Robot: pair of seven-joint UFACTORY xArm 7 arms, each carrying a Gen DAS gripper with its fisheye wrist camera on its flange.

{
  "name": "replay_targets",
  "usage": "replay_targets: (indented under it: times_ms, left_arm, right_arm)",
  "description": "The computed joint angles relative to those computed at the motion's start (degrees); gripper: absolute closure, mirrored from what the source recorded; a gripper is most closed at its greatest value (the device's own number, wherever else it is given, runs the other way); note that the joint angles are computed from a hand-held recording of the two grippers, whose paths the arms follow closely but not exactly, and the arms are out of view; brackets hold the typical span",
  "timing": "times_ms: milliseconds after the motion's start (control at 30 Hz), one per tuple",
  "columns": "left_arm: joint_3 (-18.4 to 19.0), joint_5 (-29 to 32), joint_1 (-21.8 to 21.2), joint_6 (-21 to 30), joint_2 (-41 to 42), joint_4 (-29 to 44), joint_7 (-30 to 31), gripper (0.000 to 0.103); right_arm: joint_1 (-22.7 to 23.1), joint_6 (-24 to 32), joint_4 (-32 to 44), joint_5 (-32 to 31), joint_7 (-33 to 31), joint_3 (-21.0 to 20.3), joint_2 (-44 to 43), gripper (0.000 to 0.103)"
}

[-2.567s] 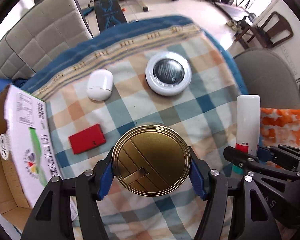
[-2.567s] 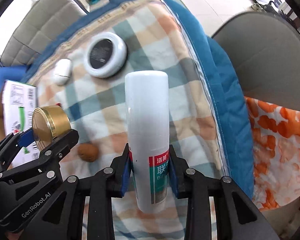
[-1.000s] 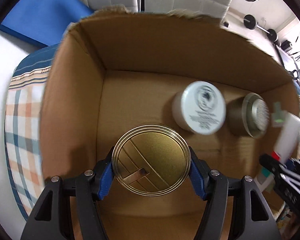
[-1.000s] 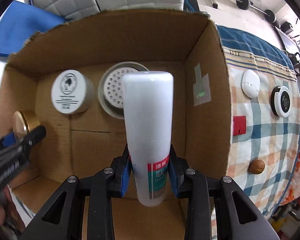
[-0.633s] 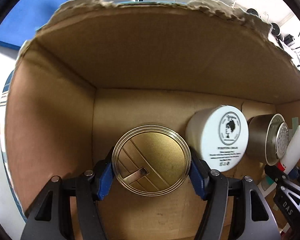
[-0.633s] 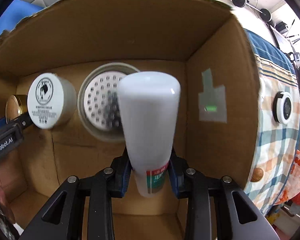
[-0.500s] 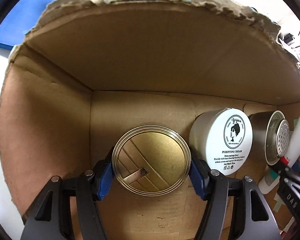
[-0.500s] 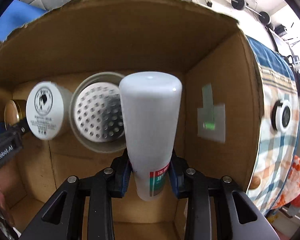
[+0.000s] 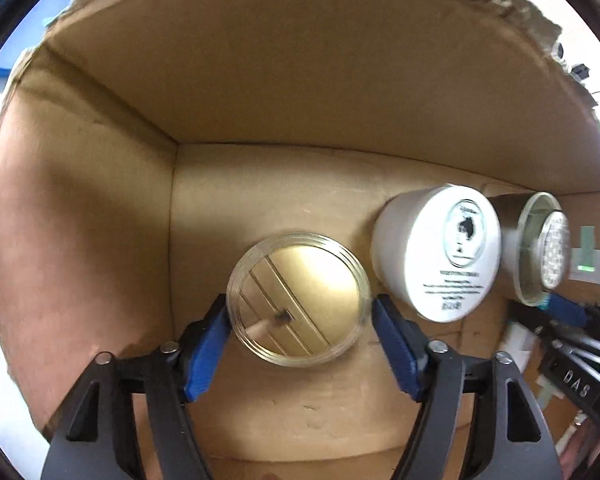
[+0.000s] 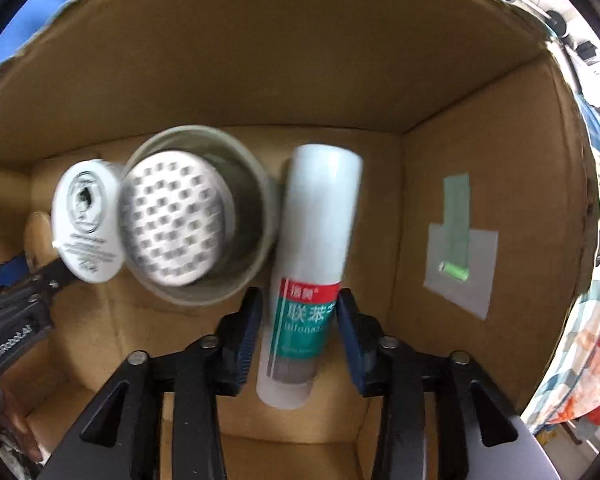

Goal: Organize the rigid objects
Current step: 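Place the gold tin and spray bottle into the box beside the jars, open both tools, then withdraw both tools from the box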

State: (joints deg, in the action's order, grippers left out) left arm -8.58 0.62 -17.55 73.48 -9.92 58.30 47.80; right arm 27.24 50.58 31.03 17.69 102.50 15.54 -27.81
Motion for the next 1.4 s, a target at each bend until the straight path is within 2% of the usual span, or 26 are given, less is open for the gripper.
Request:
replay_targets:
  times_ms: [67, 200, 267, 300, 333, 433, 500, 567, 633, 700, 733, 767, 900, 1067, 1167, 1267, 1400]
  left_arm:
    - [0.2, -0.4, 0.0, 1.0, -1.2, 0.0, 0.6, 0.024]
    - [0.5, -1.1, 0.0, 3.5, -3.6, 0.0, 2.5, 0.004]
    - [0.9, -1.4, 0.2, 3.6, -5.4, -0.3, 3.5, 0.002]
    - [1.3, -1.6, 0.4, 3.6, -6.3, -0.3, 4.2, 0.002]
    - [1.6, -2.1, 0.6, 4.1, -6.8, -0.1, 4.7, 0.000]
    - [2.9, -3.0, 1.8, 5.6, -8.5, 0.8, 6.1, 0.000]
    - [3.7, -3.7, 2.5, 5.7, -9.5, 1.4, 7.3, 0.000]
    - [4.4, -5.0, 3.1, 4.9, -10.8, 1.1, 8.3, 0.000]
    - [5.0, -6.0, 3.6, 3.7, -13.5, 0.2, 9.3, 0.000]
    - [5.8, -7.2, 3.8, 2.4, -17.3, -2.7, 10.3, 0.000]
    - [5.6, -7.9, 3.7, 1.7, -16.6, -2.2, 9.9, 0.000]
    - [6.5, -8.7, 3.9, 2.7, -17.8, -2.1, 10.7, 0.000]
    - [9.0, -10.6, 5.1, 4.8, -18.4, 0.0, 13.5, 0.000]
    - [10.7, -12.9, 6.4, 7.3, -21.3, 1.8, 15.3, 0.000]
    - [11.6, -14.1, 7.0, 10.8, -22.0, 3.7, 15.5, 0.000]
    - [11.8, -15.1, 7.2, 12.2, -23.7, 4.0, 15.8, 0.000]
    - [11.7, -16.8, 6.5, 16.3, -27.1, 4.2, 15.4, 0.000]
  right_arm:
    - [-0.2, -1.2, 0.0, -0.2, 0.6, 0.2, -1.0, 0.046]
    - [-0.8, -0.3, 3.6, -1.9, 0.2, 0.3, 0.0, 0.026]
    - [-1.2, 2.0, 6.4, -2.9, 0.6, 0.6, 1.4, 0.017]
    - [-1.4, 3.6, 7.8, -3.6, 1.1, 0.8, 1.6, 0.003]
    - [-1.8, 4.9, 9.1, -5.0, 2.2, 1.5, 1.4, 0.000]
    - [-1.7, 6.3, 12.3, -6.8, 6.1, 3.9, 2.4, 0.000]
    - [-0.4, 9.7, 12.4, -8.1, 7.5, 3.4, 0.0, 0.000]
    - [-0.3, 10.4, 13.8, -8.4, 10.4, 6.7, 0.4, 0.000]
    - [0.1, 12.7, 18.3, -10.3, 13.7, 8.8, 2.9, 0.000]
    - [0.9, 15.3, 22.2, -12.5, 15.5, 9.6, 4.9, 0.000]
    - [1.7, 16.4, 21.4, -12.4, 16.2, 9.7, 3.4, 0.000]
    - [2.6, 17.6, 20.7, -12.2, 17.2, 10.1, 1.7, 0.000]
    - [3.3, 22.9, 28.0, -15.5, 22.3, 13.1, 5.5, 0.000]
    - [5.8, 25.8, 31.5, -18.2, 27.8, 15.1, 7.3, 0.000]
    - [7.2, 27.5, 33.9, -19.6, 29.6, 15.7, 8.2, 0.000]
    - [8.4, 30.6, 37.1, -21.6, 31.8, 16.9, 9.1, 0.000]
    - [9.6, 32.1, 37.2, -22.8, 35.5, 18.2, 6.7, 0.000]
